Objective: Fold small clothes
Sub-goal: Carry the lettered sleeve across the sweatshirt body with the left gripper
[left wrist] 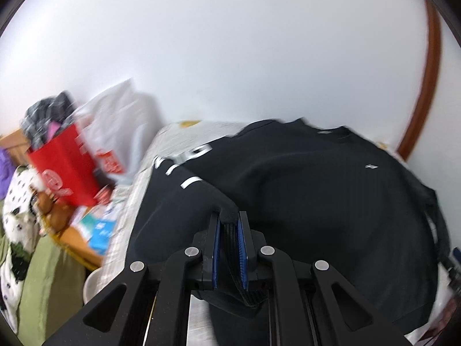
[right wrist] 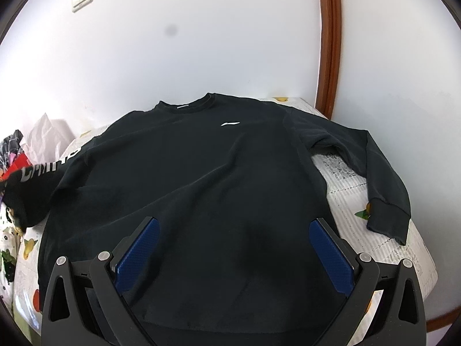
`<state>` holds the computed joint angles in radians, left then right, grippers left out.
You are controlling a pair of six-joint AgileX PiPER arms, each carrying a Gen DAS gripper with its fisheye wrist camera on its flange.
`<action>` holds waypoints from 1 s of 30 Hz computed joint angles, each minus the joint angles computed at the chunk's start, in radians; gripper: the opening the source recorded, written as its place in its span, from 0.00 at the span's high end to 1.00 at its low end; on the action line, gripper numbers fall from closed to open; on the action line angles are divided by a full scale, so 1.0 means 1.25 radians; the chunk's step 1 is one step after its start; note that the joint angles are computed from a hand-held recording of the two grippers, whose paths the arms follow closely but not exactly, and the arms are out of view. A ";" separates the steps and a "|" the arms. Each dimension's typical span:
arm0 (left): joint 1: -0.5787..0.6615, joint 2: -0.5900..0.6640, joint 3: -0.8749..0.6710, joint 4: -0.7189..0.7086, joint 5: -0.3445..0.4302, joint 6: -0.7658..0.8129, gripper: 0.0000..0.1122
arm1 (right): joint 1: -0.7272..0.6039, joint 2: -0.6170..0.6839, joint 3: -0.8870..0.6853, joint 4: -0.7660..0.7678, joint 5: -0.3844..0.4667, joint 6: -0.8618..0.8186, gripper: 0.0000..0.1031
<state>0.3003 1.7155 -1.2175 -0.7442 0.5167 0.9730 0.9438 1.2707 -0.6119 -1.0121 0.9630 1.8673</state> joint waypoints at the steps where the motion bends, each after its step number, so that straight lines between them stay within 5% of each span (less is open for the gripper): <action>1: -0.032 -0.003 -0.006 0.018 -0.005 -0.032 0.90 | -0.007 -0.014 0.009 -0.004 -0.005 -0.005 0.01; 16: -0.469 0.154 -0.205 0.317 -0.088 -0.480 0.90 | -0.185 -0.209 0.231 -0.057 -0.104 -0.098 0.02; 24: -0.598 0.312 -0.395 0.395 -0.026 -0.609 0.90 | -0.483 -0.304 0.331 -0.064 -0.318 -0.270 0.05; 30: -0.648 0.411 -0.541 0.481 0.027 -0.695 0.90 | -0.570 -0.323 0.357 -0.053 -0.369 -0.321 0.05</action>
<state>-0.5103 2.2291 -1.8939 -0.1432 0.5499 0.1044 0.2315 0.8664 -0.1657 -1.0788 0.5023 1.4663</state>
